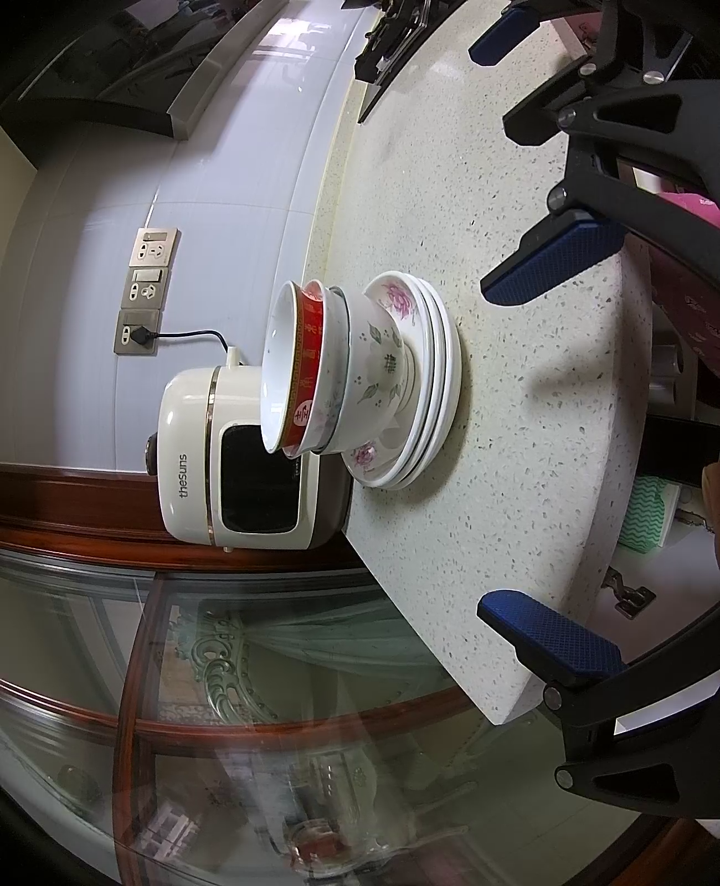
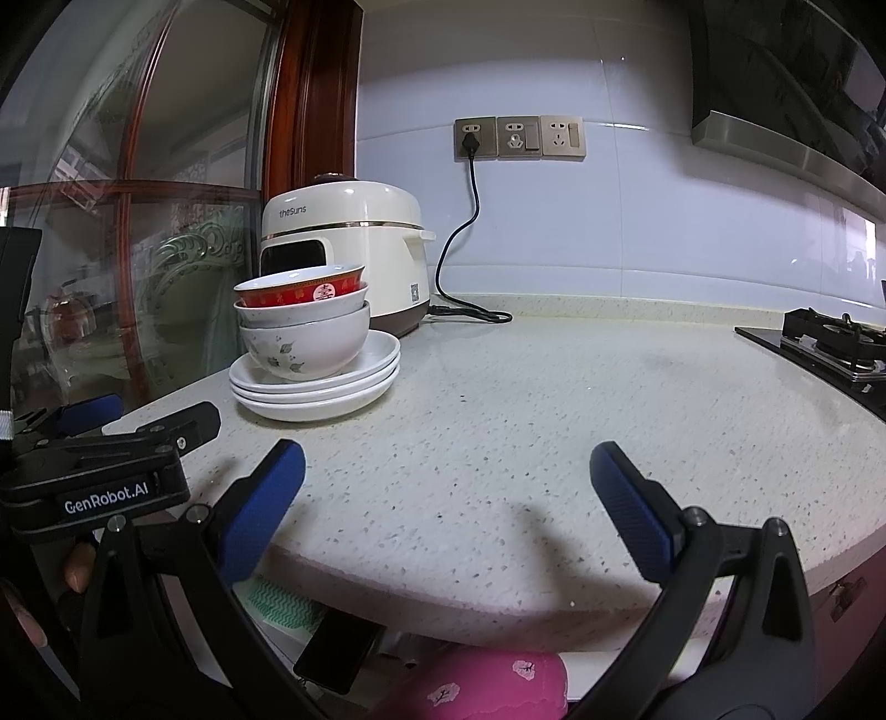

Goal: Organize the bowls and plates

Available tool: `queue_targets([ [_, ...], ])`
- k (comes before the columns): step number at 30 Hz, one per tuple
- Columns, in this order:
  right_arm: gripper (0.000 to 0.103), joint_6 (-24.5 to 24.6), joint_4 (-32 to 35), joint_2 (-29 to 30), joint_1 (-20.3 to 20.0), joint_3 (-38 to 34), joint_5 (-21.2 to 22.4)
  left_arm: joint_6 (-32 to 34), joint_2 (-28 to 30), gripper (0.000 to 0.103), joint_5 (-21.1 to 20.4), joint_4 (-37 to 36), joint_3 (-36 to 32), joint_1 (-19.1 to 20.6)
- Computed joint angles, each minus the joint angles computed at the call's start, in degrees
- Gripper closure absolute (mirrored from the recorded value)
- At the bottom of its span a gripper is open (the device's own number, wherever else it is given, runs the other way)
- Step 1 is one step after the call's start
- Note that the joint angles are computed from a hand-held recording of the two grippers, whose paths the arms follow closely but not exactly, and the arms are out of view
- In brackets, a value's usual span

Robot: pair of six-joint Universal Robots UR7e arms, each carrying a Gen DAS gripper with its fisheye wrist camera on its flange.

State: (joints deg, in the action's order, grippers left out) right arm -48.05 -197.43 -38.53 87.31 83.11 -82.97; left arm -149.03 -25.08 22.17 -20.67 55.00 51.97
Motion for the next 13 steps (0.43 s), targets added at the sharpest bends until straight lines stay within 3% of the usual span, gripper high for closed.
queue_targets([
  [5, 0.000, 0.0, 0.3, 0.0, 0.0, 0.0, -0.1, -1.1, 0.3, 0.000, -0.2, 1.2, -0.7, 0.0],
  [10, 0.000, -0.1, 0.6, 0.0, 0.0, 0.0, -0.1, -7.0, 0.9, 0.000, 1.1, 7.2, -2.6, 0.1],
  [13, 0.000, -0.1, 0.6, -0.1, -0.1, 0.0, 0.1, -4.2, 0.4, 0.000, 0.2, 2.8, -0.8, -0.1],
])
